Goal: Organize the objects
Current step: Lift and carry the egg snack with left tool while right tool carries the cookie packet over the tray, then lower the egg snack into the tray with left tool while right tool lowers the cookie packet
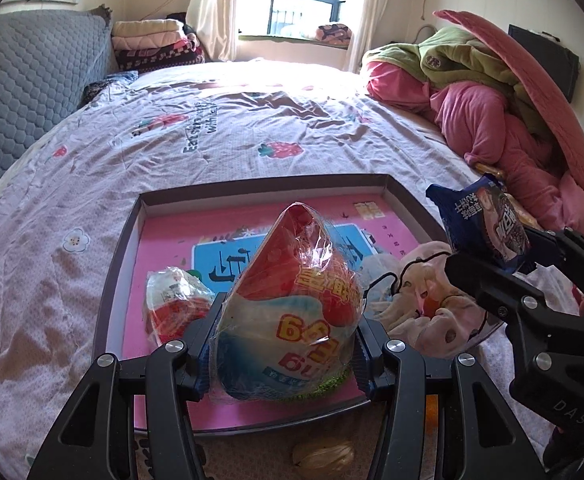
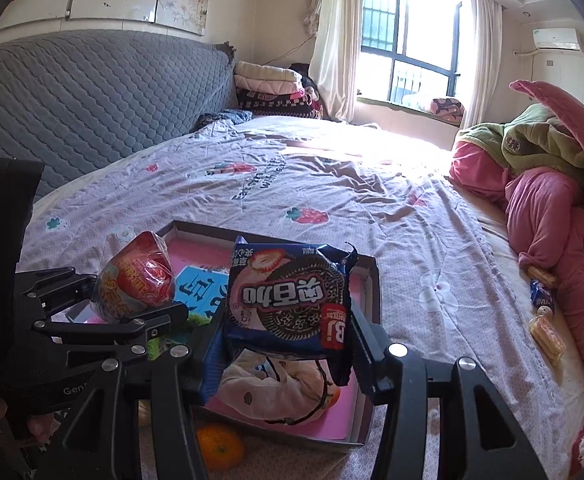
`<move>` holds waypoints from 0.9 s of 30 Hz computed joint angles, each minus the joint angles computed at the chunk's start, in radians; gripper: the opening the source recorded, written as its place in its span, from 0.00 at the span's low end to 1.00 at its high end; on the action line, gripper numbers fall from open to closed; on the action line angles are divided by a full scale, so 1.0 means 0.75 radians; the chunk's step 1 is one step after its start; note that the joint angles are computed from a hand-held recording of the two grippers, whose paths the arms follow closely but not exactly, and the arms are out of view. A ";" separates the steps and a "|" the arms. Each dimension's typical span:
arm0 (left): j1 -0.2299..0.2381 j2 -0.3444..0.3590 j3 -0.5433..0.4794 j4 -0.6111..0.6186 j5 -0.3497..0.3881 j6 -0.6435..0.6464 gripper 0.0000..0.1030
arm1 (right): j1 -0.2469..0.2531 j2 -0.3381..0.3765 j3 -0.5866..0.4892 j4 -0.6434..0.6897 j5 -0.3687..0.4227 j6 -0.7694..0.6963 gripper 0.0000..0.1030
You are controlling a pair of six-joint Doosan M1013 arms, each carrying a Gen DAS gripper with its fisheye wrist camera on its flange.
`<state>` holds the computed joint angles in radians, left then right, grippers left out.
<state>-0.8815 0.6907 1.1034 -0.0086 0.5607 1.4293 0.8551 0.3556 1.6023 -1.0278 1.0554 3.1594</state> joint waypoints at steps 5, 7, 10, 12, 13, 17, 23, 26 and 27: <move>-0.003 0.013 -0.009 -0.013 0.026 0.033 0.54 | -0.017 0.023 -0.007 0.098 -0.011 -0.086 0.51; -0.004 0.018 -0.013 -0.020 0.038 0.044 0.54 | -0.022 0.028 -0.008 0.127 -0.012 -0.107 0.51; -0.004 0.026 -0.022 -0.029 0.058 0.058 0.54 | -0.028 0.036 -0.010 0.167 -0.019 -0.140 0.51; -0.004 0.030 -0.026 -0.028 0.065 0.059 0.54 | -0.032 0.040 -0.009 0.183 -0.024 -0.155 0.51; -0.004 0.032 -0.029 -0.026 0.072 0.059 0.54 | -0.034 0.042 -0.011 0.193 -0.026 -0.169 0.51; -0.001 0.042 -0.043 -0.034 0.103 0.060 0.54 | -0.032 0.046 -0.012 0.203 -0.032 -0.197 0.51; 0.000 0.051 -0.052 -0.022 0.125 0.041 0.54 | -0.031 0.056 -0.020 0.209 -0.028 -0.231 0.52; 0.004 0.058 -0.064 -0.033 0.148 0.036 0.55 | -0.031 0.056 -0.020 0.208 -0.028 -0.229 0.52; 0.006 0.059 -0.066 -0.040 0.154 0.036 0.56 | -0.032 0.054 -0.019 0.210 -0.031 -0.229 0.53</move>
